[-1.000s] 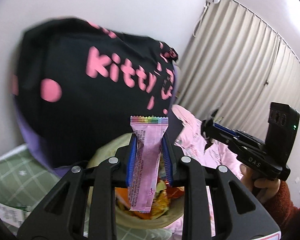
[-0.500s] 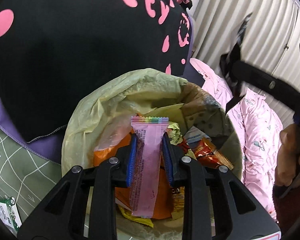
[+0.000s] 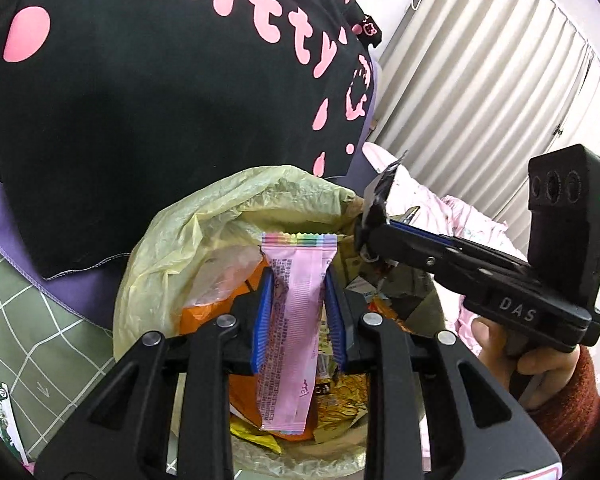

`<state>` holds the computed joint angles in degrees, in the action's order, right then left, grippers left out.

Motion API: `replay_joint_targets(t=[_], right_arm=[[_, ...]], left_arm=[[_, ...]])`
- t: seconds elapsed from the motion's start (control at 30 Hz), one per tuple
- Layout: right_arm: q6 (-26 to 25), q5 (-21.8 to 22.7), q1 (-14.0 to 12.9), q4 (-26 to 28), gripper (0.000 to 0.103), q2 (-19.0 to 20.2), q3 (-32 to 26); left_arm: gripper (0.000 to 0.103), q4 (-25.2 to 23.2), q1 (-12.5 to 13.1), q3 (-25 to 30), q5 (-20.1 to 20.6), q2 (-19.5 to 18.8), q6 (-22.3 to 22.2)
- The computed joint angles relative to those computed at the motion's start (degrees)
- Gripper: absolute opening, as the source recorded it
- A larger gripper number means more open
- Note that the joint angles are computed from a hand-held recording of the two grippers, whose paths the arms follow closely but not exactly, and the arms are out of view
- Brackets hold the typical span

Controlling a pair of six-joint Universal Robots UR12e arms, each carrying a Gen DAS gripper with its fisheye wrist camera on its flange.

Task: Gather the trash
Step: 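Carry the pink wrapper and black wrapper over the yellow trash bag with both tools, then open both tools to drop the pink and black wrappers into the bag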

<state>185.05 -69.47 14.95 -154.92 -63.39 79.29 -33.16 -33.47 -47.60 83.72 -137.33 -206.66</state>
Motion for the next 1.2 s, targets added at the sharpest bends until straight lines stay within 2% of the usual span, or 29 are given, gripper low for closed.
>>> replay_joint_targets(t=[0.07,0.1,0.2,0.3,0.43,0.57,0.73,0.83,0.9,1.1,1.2], right_arm=[[-0.03,-1.27,0.17,0.47,0.017,-0.12,0.04],[0.11,-1.74,0.22,0.61,0.019,-0.17,0.06],[0.83,-2.33,0.25,0.73,0.039,-0.37,0.45],[0.88,-2.91,0.39,0.77,0.040,-0.62,0.83],[1.02,-4.40,0.85,-0.48,0.042,-1.03,1.35],[0.71,-4.69,1.40,-1.47,0.042,-1.33,1.50],[-1.61,-3.47,2.81,-4.95,0.043,-1.14,1.40],[-2.19,-1.82,3.58,-7.34,0.051,-0.52,0.88],[-2.40,-0.40,4.06,-8.62,0.051,0.03,0.35],[-8.34,0.77,6.25,-3.13,0.051,1.11,-2.36],[-11.65,1.59,7.21,-1.09,0.051,1.44,-2.97]], left_arm=[[0.029,0.16,0.14,-0.55,-1.11,0.35,-0.33],[0.036,-0.23,0.06,-0.03,-1.12,0.09,-0.39],[0.043,0.53,-0.01,-1.22,-0.21,0.78,-1.33],[0.045,2.04,-0.07,-3.09,1.12,1.97,-2.24],[0.046,6.51,-0.09,-8.41,3.77,5.14,-3.85],[0.046,8.50,-0.24,-13.09,8.69,8.04,-5.80],[0.046,8.45,-0.55,-17.82,15.17,11.12,-6.88],[0.046,8.81,-0.55,-20.99,18.14,13.02,-7.75],[0.046,9.06,-0.36,-23.09,19.46,14.22,-8.55],[0.046,8.03,0.42,-32.81,26.85,19.84,-12.31],[0.046,5.31,1.10,-39.83,31.84,23.97,-17.70]])
